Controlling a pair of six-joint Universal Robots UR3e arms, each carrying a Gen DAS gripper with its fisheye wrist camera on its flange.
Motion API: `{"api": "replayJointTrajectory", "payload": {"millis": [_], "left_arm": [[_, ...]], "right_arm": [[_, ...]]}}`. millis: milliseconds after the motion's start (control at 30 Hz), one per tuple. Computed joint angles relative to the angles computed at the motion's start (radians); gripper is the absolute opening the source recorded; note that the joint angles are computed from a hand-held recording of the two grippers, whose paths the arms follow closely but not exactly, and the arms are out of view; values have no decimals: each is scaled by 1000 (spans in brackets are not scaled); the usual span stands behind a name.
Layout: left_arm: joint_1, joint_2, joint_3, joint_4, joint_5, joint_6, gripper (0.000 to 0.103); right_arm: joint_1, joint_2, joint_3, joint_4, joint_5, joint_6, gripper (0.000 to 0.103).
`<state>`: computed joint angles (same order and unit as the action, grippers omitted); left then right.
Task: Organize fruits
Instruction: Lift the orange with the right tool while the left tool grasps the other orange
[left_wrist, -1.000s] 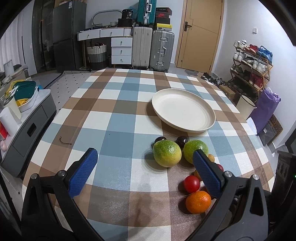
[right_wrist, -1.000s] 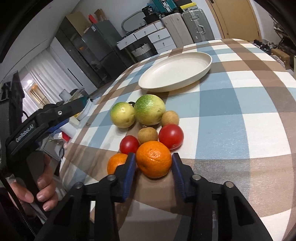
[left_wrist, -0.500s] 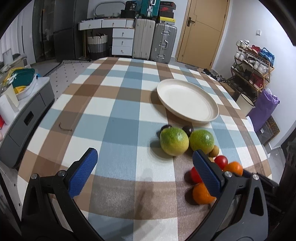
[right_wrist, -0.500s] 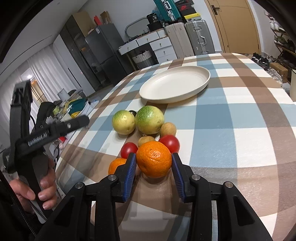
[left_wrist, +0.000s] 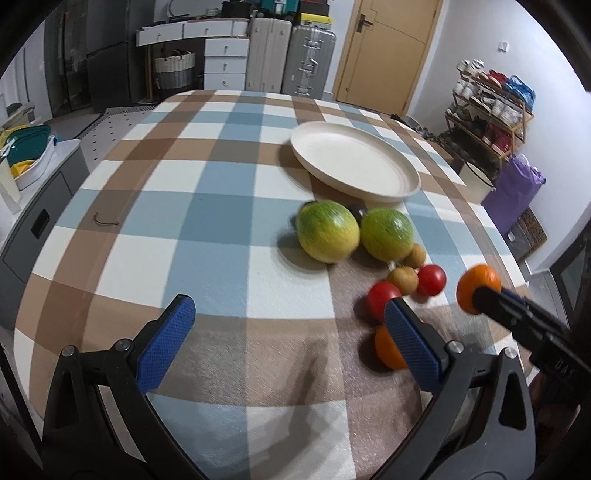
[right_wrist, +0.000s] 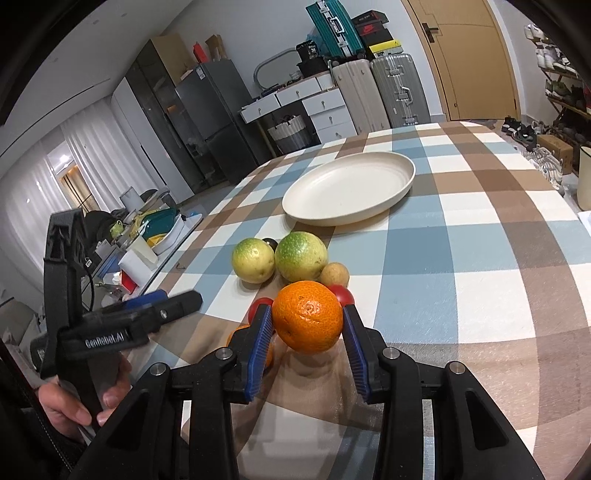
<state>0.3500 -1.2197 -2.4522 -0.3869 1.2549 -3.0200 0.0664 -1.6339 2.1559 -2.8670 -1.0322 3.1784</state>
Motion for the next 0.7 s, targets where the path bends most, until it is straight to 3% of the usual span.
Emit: {"api": "replayJointTrajectory", "payload": {"millis": [700], "left_arm": [[-149,-57,40,-37,-5,-7,102]], "right_arm": [[-38,-54,31,19,23,-11,39]]}}
